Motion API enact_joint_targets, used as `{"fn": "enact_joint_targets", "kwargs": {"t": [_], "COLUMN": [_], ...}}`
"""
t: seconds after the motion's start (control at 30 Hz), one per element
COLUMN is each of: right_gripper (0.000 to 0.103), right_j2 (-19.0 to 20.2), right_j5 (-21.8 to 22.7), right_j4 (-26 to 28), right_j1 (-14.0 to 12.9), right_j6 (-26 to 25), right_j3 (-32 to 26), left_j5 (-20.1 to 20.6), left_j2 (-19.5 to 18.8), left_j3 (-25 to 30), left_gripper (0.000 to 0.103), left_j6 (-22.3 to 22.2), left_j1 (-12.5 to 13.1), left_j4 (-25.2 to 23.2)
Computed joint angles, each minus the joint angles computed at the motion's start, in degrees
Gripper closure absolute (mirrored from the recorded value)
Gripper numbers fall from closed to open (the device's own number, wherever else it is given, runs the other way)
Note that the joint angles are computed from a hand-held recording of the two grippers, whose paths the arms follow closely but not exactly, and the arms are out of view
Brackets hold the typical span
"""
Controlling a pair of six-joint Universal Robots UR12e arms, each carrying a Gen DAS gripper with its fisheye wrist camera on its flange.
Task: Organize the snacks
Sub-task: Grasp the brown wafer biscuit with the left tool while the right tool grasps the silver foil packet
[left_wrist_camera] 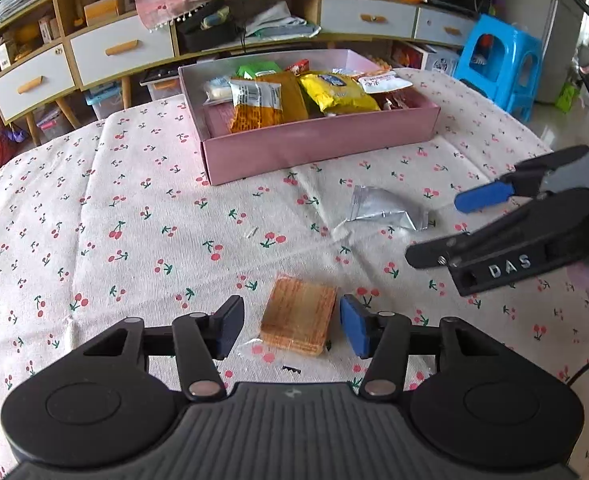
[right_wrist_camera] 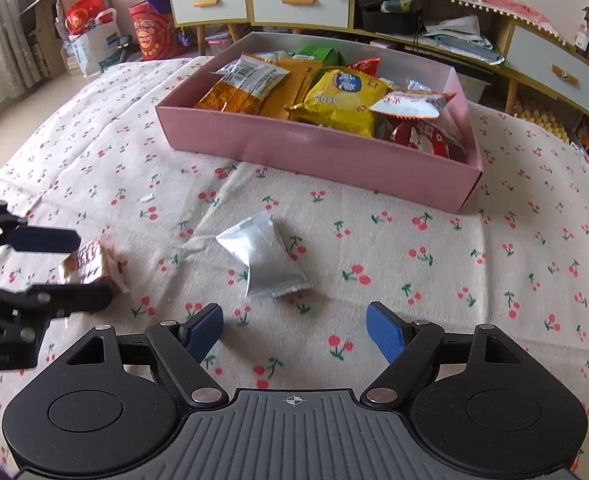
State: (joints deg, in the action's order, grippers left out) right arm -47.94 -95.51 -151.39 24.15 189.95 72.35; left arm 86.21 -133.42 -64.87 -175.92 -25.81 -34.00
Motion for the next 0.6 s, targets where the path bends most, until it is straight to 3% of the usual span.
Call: {"fn": "enact_joint_targets", "kwargs": {"t": [0.23,0.3,0.6], "right_gripper": [0.026,0.03,0.052], "right_j2": [1.53,1.94,2.5], "right_j5": [-2.83,-4.39,-2.8], "right_j4": [1.75,2.93,3.38], "right_j1": [0.68,0.93,0.87], "right_j6": [1.1,1.67,2.14], "right_j3": [-3.07,-3.99,-5.18], "left_j5": [-0.47,-0.52,-0.68], "left_j2": [0.14,0.2,0.38], "left_j3": [0.02,-0.08,-0.12], "left_gripper": [0.053,0.053,0.055], "left_j6": [0.02,0.15,0.21], "left_j1": [0.2,0.22,0.36], "left_j4": [-1.09,-1.22,-2.14]}}
